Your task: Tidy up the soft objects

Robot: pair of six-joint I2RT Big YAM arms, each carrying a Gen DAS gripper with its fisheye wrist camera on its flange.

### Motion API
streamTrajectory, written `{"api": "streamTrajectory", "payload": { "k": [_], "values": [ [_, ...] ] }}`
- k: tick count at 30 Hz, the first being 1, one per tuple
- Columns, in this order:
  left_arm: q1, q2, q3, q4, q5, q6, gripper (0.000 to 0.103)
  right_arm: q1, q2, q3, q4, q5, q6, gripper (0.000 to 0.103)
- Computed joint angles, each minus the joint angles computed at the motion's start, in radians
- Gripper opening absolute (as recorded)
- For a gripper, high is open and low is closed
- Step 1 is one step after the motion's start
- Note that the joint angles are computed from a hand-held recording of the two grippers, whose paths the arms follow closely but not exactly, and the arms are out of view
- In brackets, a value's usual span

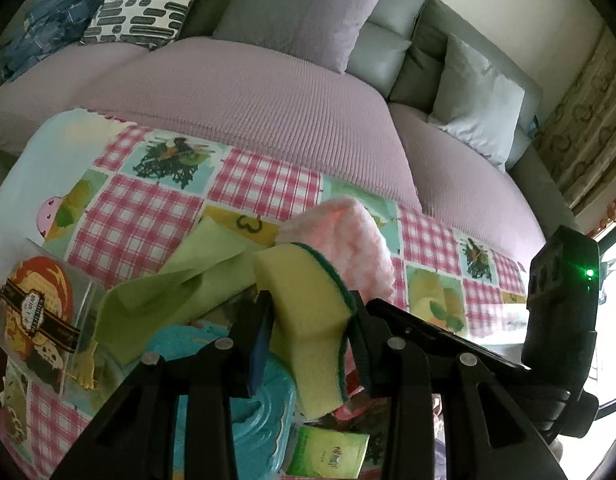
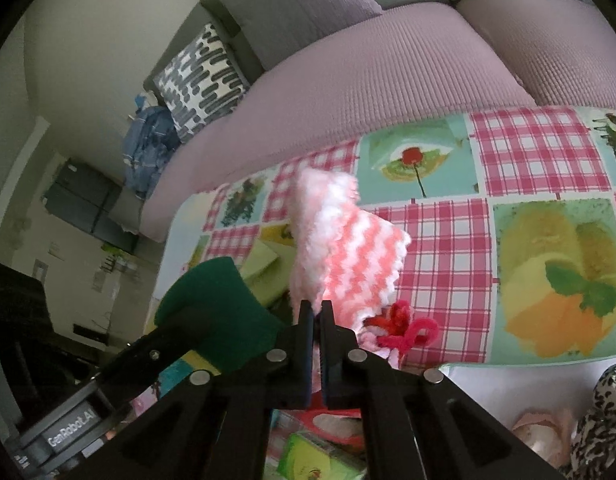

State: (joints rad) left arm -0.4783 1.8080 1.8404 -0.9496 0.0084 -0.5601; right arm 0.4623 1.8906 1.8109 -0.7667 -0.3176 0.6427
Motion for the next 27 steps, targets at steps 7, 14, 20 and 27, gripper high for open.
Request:
{"api": "streamTrajectory", "payload": {
  "k": [7, 14, 20, 27],
  "values": [
    [-0.002, -0.042, -0.024, 0.045, -0.029, -0.005, 0.037, -0.004, -0.057, -0.042, 0.062, 0.007, 0.011, 0.003],
    [-0.004, -0.082, -0.054, 0.083, -0.051, -0.003, 0.037, 0.001, -0.101, -0.04, 0.086, 0.036, -0.004, 0.003],
    [-0.005, -0.103, -0.069, 0.095, -0.061, -0.004, 0.037, 0.001, -0.155, -0.072, 0.119, 0.053, 0.0, 0.003],
    [-0.014, -0.126, -0.08, 0.096, -0.104, -0.001, 0.037, 0.006, -0.216, -0.1, 0.161, 0.075, 0.002, 0.003]
  ]
}}
